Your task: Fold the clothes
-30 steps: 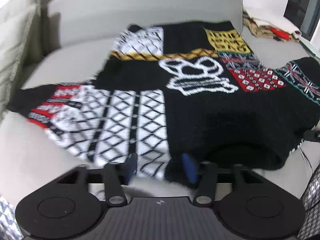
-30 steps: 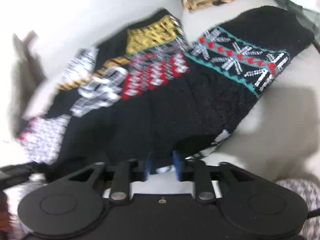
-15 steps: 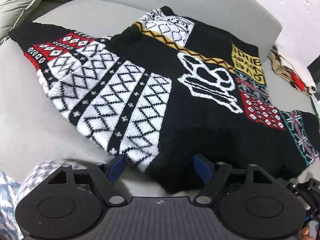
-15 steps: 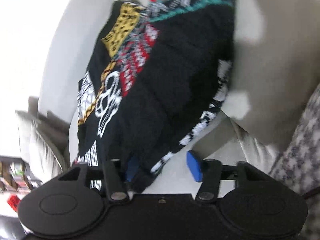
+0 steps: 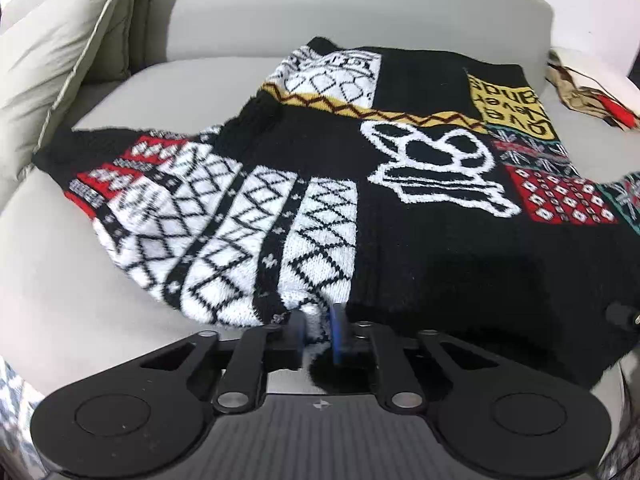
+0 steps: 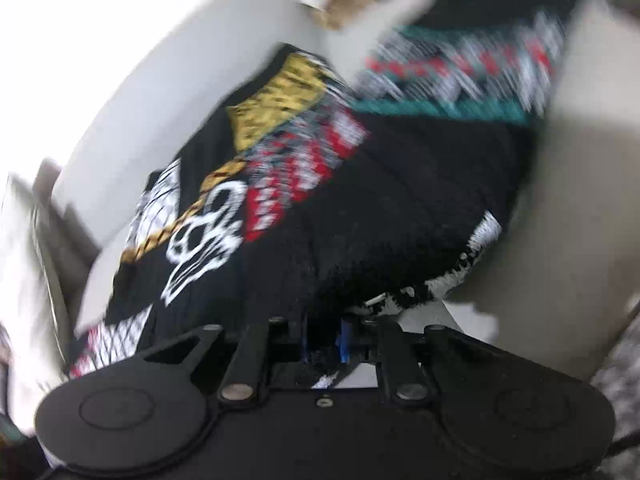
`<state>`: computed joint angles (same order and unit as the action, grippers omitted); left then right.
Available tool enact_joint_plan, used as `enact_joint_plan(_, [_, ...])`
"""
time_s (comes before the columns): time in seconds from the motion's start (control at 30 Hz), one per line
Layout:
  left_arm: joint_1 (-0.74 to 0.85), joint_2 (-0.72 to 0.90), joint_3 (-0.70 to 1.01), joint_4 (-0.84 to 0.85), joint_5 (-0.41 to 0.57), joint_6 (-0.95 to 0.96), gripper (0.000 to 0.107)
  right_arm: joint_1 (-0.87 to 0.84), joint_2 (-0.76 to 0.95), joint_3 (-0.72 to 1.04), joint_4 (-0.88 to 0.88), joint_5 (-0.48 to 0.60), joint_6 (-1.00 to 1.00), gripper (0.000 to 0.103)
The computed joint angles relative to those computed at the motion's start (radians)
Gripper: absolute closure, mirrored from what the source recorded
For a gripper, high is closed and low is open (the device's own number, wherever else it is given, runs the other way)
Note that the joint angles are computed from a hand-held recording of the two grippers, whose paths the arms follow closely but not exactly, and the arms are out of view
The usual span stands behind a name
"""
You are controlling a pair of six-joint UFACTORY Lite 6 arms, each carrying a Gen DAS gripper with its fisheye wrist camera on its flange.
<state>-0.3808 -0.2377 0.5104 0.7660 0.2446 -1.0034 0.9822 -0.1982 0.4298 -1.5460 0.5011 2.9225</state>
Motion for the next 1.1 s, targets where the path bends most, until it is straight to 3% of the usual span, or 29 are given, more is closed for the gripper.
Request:
enact_joint_plan(0.1, [-0.01,-0.125,-0.049,-0.161,0.058,0.189,0.102,0.065,-0.128,-0.009,0.216,0.057,-0.234,0.09])
enact_joint_plan(0.17, [0.005,-0.123,-0.05,-0.226,0.068,0.282,0.102,0.059,-0.17,-0.025,0.312,0.034,-0.315,0.09])
enact_joint_plan(0.23, [0.027,-0.093,-0.039,-0.266,0.067,0.353,0.099,-0.028,-0.088,-0.01,0.287,-0.054,-0.344,0.088])
enact_joint_plan(0.33, [0.059,-0.094,-0.002,-0.349,0.091,0.458,0.087,-0.156,-0.046,-0.004,0.345,-0.203,-0.455,0.08])
enact_joint_plan(0.37, [0.061,-0.112,0.006,-0.357,0.109,0.478,0.078,-0.163,-0.085,-0.006,0.439,-0.202,-0.559,0.07])
enact_joint_plan(0.43, [0.057,-0.171,0.019,-0.358,0.154,0.514,0.072,-0.143,-0.164,0.012,0.628,-0.153,-0.769,0.051])
enact_joint_plan(0.57, [0.091,-0.27,0.079,-0.494,0.214,0.708,0.071,-0.132,-0.295,0.147,0.889,0.002,-1.15,0.05])
enact_joint_plan(0.63, [0.163,-0.261,0.154,-0.65,0.21,0.878,0.066,-0.131,-0.307,0.248,0.872,0.081,-1.221,0.045])
enact_joint_plan(0.67, [0.187,-0.24,0.194,-0.68,0.194,0.922,0.059,-0.132,-0.31,0.297,0.85,0.114,-1.247,0.038])
enact_joint_plan(0.77, [0.249,-0.102,0.329,-0.782,0.133,1.057,0.043,-0.241,-0.238,0.444,0.865,0.084,-1.4,0.03])
enact_joint_plan(0.83, [0.259,0.04,0.431,-0.775,0.089,1.074,0.044,-0.356,-0.142,0.519,0.957,-0.003,-1.542,0.028])
enact_joint_plan(0.9, [0.275,0.236,0.565,-0.806,0.056,1.129,0.028,-0.468,-0.018,0.6,1.105,-0.088,-1.721,0.026])
enact_joint_plan(1.0, [0.286,0.55,0.767,-0.732,-0.04,1.036,0.03,-0.599,0.224,0.71,1.202,-0.189,-1.846,0.027])
enact_joint_plan(1.03, [0.288,0.654,0.853,-0.69,-0.053,0.982,0.032,-0.637,0.318,0.763,1.244,-0.21,-1.901,0.031])
enact_joint_plan(1.1, [0.292,0.862,1.063,-0.502,-0.047,0.783,0.033,-0.712,0.528,0.898,1.342,-0.247,-2.047,0.067])
